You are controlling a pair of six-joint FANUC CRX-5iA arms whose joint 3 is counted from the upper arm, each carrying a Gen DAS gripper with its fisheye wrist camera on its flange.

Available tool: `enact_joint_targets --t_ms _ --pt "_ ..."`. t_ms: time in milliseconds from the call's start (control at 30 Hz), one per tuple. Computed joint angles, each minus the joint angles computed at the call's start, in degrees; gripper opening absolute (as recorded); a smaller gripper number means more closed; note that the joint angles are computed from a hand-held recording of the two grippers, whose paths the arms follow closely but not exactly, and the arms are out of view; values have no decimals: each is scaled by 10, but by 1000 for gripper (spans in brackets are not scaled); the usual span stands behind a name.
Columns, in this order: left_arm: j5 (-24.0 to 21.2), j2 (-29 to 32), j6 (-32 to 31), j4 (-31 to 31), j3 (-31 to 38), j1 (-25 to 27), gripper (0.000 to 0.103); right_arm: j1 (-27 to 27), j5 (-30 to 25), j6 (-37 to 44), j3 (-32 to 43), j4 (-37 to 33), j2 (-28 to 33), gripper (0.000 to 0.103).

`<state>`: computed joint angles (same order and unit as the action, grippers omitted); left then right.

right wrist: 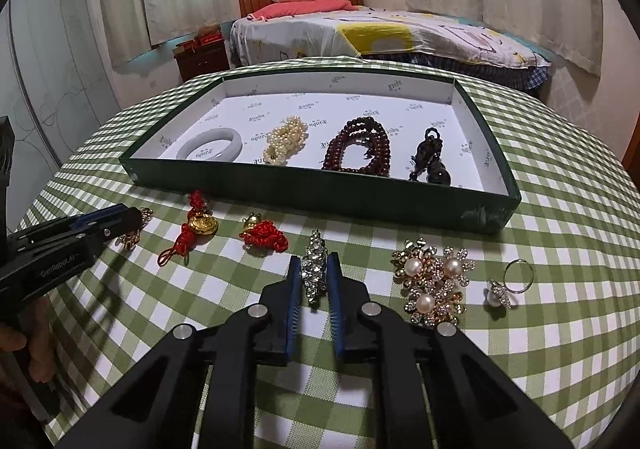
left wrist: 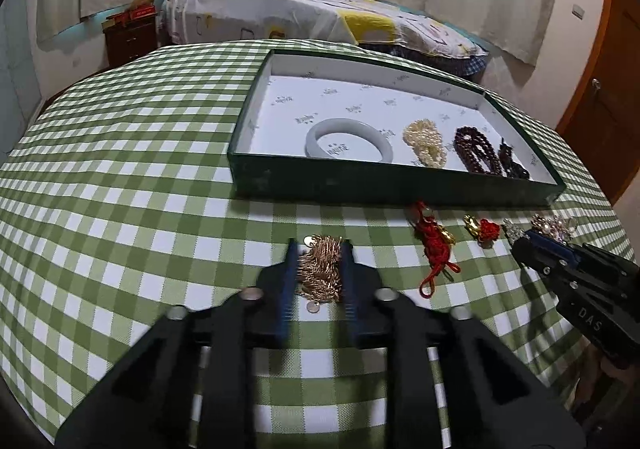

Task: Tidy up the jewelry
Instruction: 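Lift the gold chain with the left tool while the right tool grasps the silver rhinestone brooch, then carry the gold chain and rhinestone brooch over the green box with both tools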

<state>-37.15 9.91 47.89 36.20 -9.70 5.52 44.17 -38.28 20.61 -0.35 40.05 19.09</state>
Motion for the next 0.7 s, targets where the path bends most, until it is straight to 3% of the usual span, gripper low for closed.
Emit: enact_joint_targets --t_ms 700 --pt "32 -36 -85 81 -43 -4 12 0 21 -67 -41 67 -24 13"
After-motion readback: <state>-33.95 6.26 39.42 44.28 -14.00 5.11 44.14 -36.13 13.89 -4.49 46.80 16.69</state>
